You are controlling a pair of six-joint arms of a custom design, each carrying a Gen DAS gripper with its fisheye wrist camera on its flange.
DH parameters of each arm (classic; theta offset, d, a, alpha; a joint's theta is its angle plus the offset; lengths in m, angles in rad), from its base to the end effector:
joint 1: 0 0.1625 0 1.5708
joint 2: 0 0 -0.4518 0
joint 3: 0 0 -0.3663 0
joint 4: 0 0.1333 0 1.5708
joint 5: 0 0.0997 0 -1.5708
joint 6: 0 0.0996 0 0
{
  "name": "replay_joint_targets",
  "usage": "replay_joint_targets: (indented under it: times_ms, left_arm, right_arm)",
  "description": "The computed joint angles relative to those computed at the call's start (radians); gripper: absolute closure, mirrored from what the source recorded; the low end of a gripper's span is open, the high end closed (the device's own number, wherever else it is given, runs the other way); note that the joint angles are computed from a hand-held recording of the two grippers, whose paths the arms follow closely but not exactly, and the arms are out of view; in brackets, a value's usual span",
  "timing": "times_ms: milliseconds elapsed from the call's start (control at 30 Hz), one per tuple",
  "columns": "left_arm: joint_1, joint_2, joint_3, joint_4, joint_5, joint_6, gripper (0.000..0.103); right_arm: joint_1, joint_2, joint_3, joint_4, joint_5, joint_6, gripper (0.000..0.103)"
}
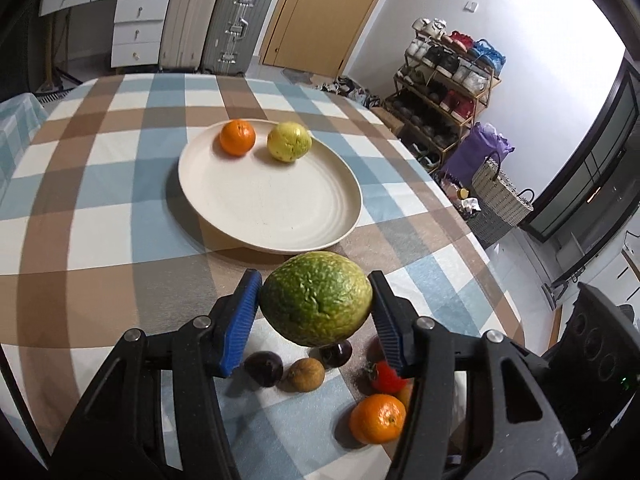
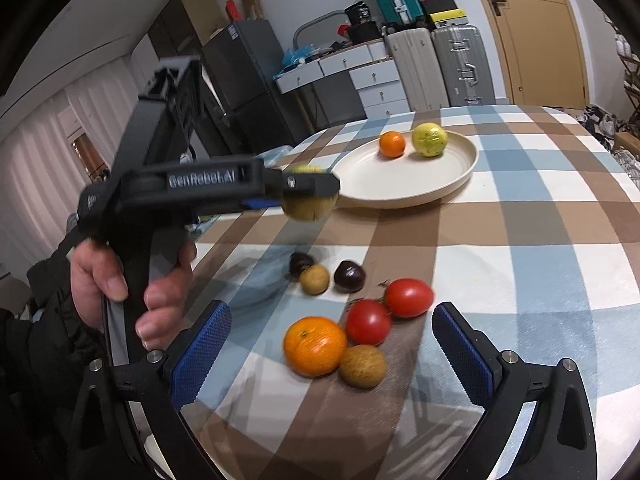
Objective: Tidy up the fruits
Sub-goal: 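Grasp the green pomelo with the left gripper while the right gripper grasps an orange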
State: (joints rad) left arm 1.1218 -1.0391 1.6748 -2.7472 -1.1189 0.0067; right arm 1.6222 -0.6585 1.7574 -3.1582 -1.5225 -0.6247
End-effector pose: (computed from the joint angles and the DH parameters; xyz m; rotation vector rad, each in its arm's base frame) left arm -0.1252 -0.6672 0.3089 0.4412 2.6621 -0.8639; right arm 0.1718 -0.6506 0.0716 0.9990 -2.7880 0.7282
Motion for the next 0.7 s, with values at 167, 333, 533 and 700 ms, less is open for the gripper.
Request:
replay_joint_targets:
  times_ms: [167,333,533,700]
  left_arm:
    - [-0.002,-0.043,0.046,-0.027,0.007,-0.008,0.051]
    - [0.003,-0.076,0.081,-0.043,0.007,-0.011,0.051]
    - [0.017,-0.104,0.113,-0.074,-0.005,-0.013,0.051]
    - [0.029,-0.12,0.13,-0.088,-0.014,-0.016,0.051]
  right_arm:
    - [0.023,0.003,0.012,0.026,-0.028,-0.045,0.0]
    - [0.061,0.032,0.022,-0.027,-0.117,-0.121,0.002]
    - [0.111,0.107,0.008,-0.177,-0.294,-0.241,0.021]
    - [0.136,0.17,-0.008,-0.311,-0.408,-0.355,0.033]
